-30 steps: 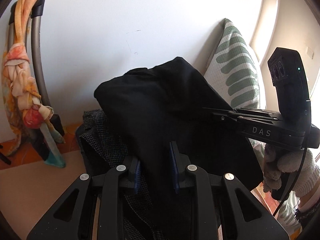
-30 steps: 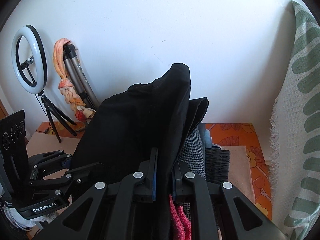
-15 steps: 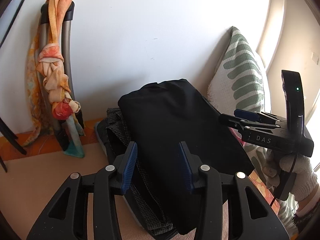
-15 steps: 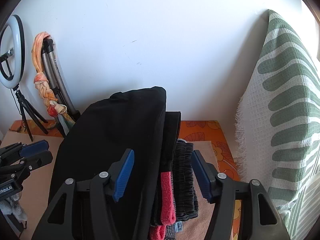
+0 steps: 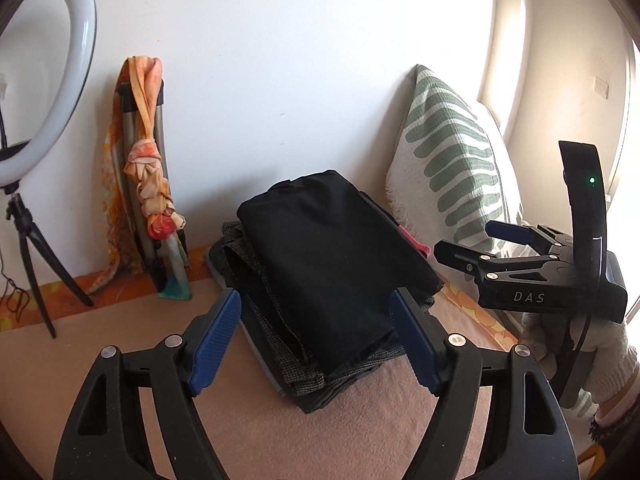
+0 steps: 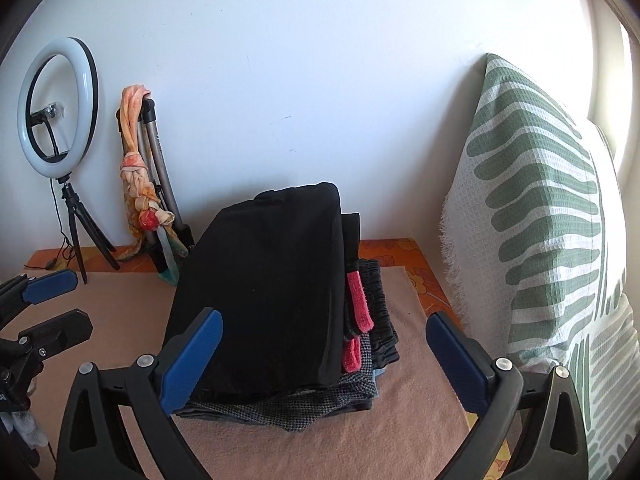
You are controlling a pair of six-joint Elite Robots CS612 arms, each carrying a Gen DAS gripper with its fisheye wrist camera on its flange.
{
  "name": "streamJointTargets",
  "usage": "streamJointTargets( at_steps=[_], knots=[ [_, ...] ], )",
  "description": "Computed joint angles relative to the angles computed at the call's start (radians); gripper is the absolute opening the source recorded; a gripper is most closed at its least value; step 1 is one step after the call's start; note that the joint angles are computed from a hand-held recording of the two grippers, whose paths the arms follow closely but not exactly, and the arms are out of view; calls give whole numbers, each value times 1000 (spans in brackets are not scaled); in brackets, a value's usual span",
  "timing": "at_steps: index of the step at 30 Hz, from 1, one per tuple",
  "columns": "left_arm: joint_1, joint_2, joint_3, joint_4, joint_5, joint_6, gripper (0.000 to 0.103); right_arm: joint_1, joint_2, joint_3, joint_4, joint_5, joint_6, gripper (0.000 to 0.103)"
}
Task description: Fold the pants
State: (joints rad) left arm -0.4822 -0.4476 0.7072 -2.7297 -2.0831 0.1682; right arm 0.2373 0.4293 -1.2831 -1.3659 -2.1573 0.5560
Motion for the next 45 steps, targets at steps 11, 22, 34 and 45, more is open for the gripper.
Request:
streamJointTargets(
  at_steps=[11,22,34,45],
  knots=[
    [30,-139,261,-164,-23,18,80,71,10,-58,43,-60,105,103],
    [59,-216,432,-255,-34,43,81,142,13,-68,28,-118,129,103],
    [89,-238,509,-365,-4,-7,84,182,32,-68,13,-137,171,103],
    [98,-228,531,-470,44,-50,100,195,44,-63,-4,-164,186,103]
  ],
)
